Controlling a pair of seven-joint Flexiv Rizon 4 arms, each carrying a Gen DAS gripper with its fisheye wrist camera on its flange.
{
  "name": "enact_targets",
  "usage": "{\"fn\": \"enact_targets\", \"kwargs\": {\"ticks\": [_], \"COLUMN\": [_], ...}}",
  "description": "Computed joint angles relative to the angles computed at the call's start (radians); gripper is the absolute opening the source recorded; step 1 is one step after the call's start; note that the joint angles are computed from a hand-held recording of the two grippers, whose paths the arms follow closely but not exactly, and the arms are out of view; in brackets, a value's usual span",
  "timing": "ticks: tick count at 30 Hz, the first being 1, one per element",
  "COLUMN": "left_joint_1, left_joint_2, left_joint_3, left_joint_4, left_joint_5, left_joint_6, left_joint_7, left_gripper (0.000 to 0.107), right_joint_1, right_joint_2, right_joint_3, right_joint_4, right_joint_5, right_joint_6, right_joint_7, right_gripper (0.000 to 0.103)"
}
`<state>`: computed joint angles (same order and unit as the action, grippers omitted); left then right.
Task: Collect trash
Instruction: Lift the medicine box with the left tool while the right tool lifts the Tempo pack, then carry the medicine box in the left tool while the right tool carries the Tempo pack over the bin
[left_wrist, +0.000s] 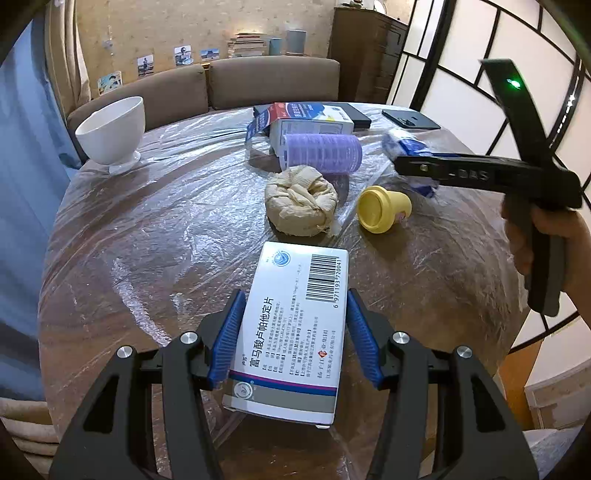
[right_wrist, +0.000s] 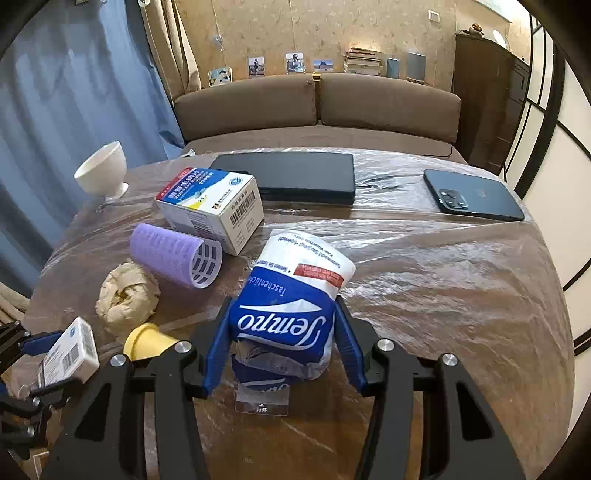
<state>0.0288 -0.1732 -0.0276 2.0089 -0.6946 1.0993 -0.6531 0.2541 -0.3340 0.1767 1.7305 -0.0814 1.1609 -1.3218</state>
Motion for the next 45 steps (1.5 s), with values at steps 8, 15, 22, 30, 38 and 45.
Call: {"fn": "enact_targets", "kwargs": {"ticks": [8, 15, 22, 30, 38, 45], "left_joint_1": [-0.005, -0.015, -0.024, -0.038, -0.054, -0.066], "left_joint_2": [0.012, 0.025, 0.046, 0.078, 0.111, 0.152], "left_joint_3": [0.004, 0.012, 0.015, 0.023, 0.029, 0.045], "left_joint_4": [0.007, 0.026, 0.052, 0.09, 0.122, 0.153], "left_joint_5": [-0.011, 0.007, 0.022, 0.03, 0.014, 0.018], "left_joint_6": [0.004, 0.005, 0.021, 0.027, 0.038, 0.02], "left_joint_7": [-0.04, -0.119, -0.157, -0.175, -0.166, -0.142], "left_gripper": [0.056, 0.056, 0.056, 0.056, 0.056, 0.056], "right_joint_1": [-0.051, -0.032, -0.003, 0.022, 0.04, 0.053], "right_joint_2": [0.08, 0.15, 0.197, 0.233, 0.274, 0.32], "right_joint_3": [0.063, 0.067, 0.058, 0.054, 0.053, 0.053], "right_joint_4": [0.038, 0.094, 0.147, 0.19, 0.223, 0.255], "right_joint_5": [0.159, 0.253, 0.292, 0.315, 0.321, 0.352], "right_joint_6": [-0.04, -0.086, -0.107, -0.123, -0.107, -0.121], "right_joint_7": [-0.116, -0.169, -0.172, -0.158, -0.155, -0.174], "right_gripper": [0.051, 0.051, 0.051, 0.051, 0.051, 0.051]}}
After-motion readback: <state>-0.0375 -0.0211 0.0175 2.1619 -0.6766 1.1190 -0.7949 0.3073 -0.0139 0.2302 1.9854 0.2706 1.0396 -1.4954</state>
